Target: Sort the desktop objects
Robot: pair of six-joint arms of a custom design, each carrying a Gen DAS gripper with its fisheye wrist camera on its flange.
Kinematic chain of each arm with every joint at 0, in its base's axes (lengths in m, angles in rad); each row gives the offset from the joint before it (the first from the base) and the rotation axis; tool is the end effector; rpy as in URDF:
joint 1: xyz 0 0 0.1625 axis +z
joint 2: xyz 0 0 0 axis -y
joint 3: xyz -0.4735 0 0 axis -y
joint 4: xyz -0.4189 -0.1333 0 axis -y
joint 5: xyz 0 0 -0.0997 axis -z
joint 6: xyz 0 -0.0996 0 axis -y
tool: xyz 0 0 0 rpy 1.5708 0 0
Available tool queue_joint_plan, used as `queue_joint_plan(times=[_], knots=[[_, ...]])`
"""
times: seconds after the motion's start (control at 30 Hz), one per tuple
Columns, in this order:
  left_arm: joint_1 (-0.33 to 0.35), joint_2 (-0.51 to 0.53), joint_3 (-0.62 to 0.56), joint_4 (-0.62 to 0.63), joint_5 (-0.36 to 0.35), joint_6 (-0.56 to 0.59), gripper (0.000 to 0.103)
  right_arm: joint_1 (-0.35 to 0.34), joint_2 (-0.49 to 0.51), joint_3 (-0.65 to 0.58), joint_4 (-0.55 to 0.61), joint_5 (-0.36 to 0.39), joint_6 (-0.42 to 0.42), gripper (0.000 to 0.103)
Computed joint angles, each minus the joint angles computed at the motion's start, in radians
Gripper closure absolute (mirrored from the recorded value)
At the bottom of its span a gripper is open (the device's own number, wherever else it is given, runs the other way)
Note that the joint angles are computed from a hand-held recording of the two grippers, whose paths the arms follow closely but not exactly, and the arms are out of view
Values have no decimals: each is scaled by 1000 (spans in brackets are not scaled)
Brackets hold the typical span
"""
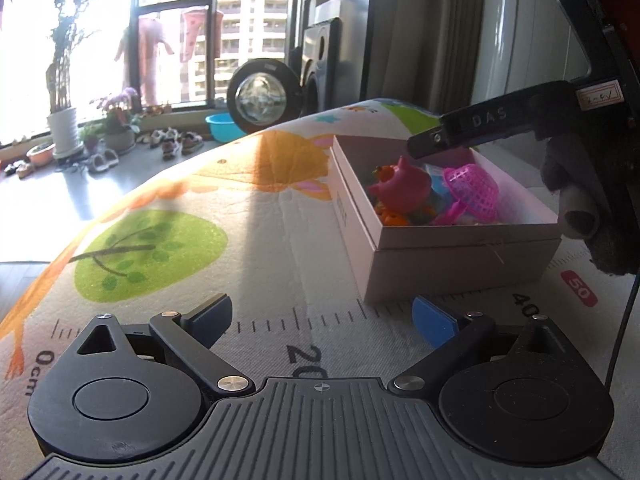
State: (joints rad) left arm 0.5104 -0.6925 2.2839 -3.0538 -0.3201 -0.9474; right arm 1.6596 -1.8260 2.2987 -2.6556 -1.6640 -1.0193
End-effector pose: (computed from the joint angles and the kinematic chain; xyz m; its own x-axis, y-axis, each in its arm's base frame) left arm -0.2827 -0.4194 0.0041 -0.7417 -0.2047 -0.6387 0.4543 0.5472 -0.7030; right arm 0.1583 -0.3795 0.4061 -0.4603 -0.7127 0.5293 -0.8868 0.3973 -0.2362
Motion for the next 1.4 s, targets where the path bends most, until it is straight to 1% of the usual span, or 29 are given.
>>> queue_joint_plan(times=[0.03, 0.07, 0.1, 0.13, 0.2, 0.27, 0.33, 0.37, 0.4, 0.47, 0.53, 0.57, 0.63, 0.67, 0.7, 0.73, 0.77, 0.8, 0.87, 0.9, 0.97, 1.03, 1.07, 1.13, 1.17, 1.2, 1.27, 1.33, 1.4], knots=[[-1, 9, 0, -37, -6, 24, 3, 11, 3, 12, -1, -24, -29, 31], [1, 24, -3, -90, -15, 64, 3, 34, 18, 24, -18, -71, -63, 40], [-1, 31, -5, -110, -21, 80, 3, 47, 31, 39, -46, -108, -87, 47], [-5, 32, -3, -113, -24, 83, 3, 51, 39, 43, -52, -119, -94, 52], [-14, 25, 3, -69, -19, 46, 2, 50, 55, 31, -80, -119, -42, 54], [-22, 10, 7, 29, -11, -27, 2, 50, 72, 12, -136, -126, 40, 51], [-33, -6, 3, 183, 9, -123, 1, 41, 65, -6, -151, -126, 104, 49], [-40, -11, 0, 260, 22, -166, 1, 22, 46, -22, -117, -109, 138, 46], [-45, -11, -1, 299, 30, -185, 0, -1, 15, -33, -58, -79, 167, 43], [-55, 2, 1, 302, 38, -178, 0, -57, -60, -44, 64, -11, 218, 29], [-54, 18, -5, 285, 31, -162, 0, -123, -141, -38, 164, 54, 243, 25], [-47, 28, -14, 265, 15, -140, 0, -166, -189, -27, 212, 85, 243, 23], [-39, 44, -28, 219, -22, -88, 0, -237, -260, -4, 272, 132, 214, 22], [-37, 59, -34, 182, -30, -61, 0, -280, -318, 33, 250, 181, 150, 19], [-35, 71, -42, 171, -23, -57, 0, -303, -365, 65, 228, 188, 94, 16], [-32, 79, -52, 183, -7, -69, 0, -316, -392, 77, 239, 187, 70, 14], [-24, 85, -66, 228, 20, -106, 0, -340, -425, 81, 291, 208, 48, 14], [-17, 84, -83, 298, 38, -159, 0, -365, -447, 77, 345, 227, 38, 14], [4, 75, -121, 440, 45, -249, 0, -414, -487, 72, 441, 253, 26, 14], [13, 72, -134, 470, 35, -264, 0, -434, -504, 76, 469, 259, 14, 14], [25, 73, -146, 480, 20, -255, 0, -479, -535, 87, 510, 263, -15, 14], [27, 74, -136, 432, 14, -236, 0, -512, -559, 92, 552, 260, -32, 14], [29, 74, -122, 376, 5, -216, 0, -529, -570, 92, 570, 271, -36, 14], [35, 74, -103, 277, -16, -175, 0, -560, -592, 86, 598, 309, -42, 13], [36, 75, -94, 231, -24, -158, 0, -576, -603, 81, 611, 333, -47, 10], [35, 76, -92, 226, -23, -156, 0, -589, -613, 76, 623, 354, -51, 8], [33, 74, -100, 273, -18, -177, 0, -612, -635, 66, 660, 389, -69, 5], [33, 76, -94, 245, -22, -167, 0, -615, -640, 56, 691, 403, -77, 4], [32, 74, -97, 264, -21, -176, 0, -594, -634, 48, 722, 401, -67, 4]])
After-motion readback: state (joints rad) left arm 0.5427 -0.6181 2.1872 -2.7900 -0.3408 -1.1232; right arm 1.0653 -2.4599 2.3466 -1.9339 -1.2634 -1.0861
